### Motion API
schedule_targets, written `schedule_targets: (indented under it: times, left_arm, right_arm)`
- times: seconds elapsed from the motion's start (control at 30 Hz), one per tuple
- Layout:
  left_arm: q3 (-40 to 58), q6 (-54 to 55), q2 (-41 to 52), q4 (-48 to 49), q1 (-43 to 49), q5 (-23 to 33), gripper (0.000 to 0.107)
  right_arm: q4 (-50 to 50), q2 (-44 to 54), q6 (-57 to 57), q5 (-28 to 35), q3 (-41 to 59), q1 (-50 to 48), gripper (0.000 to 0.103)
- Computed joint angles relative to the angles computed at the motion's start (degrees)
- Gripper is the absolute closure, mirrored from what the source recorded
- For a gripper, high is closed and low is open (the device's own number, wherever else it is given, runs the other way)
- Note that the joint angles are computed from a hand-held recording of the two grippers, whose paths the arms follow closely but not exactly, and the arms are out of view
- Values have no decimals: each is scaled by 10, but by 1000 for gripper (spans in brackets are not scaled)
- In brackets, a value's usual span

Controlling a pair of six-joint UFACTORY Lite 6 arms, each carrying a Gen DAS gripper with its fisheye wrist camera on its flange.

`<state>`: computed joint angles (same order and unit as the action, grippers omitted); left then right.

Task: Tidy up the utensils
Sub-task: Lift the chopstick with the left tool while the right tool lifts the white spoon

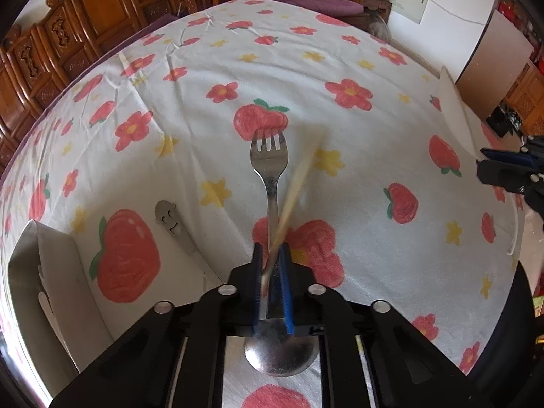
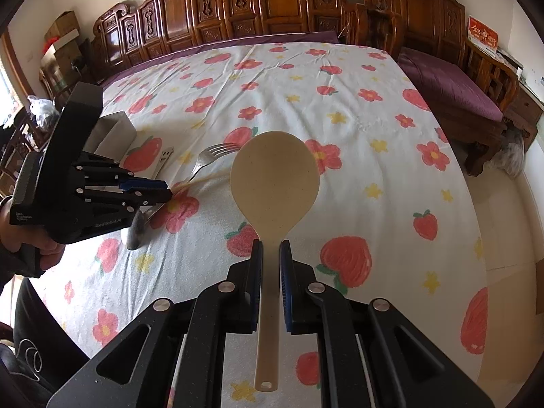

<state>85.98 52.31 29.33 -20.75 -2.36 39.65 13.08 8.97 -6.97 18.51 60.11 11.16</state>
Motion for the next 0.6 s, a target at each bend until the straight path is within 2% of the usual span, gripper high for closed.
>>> schedule_targets:
  times: [0.27,0.6]
  left_arm:
    - [-16,21,-25,-26,10,14,103]
    - [-80,63,-127,-81,40,53,103]
  right_arm:
    - [-10,-1,18,-1,0,13,91]
    - [-62,-23,88,3,-3,49,91]
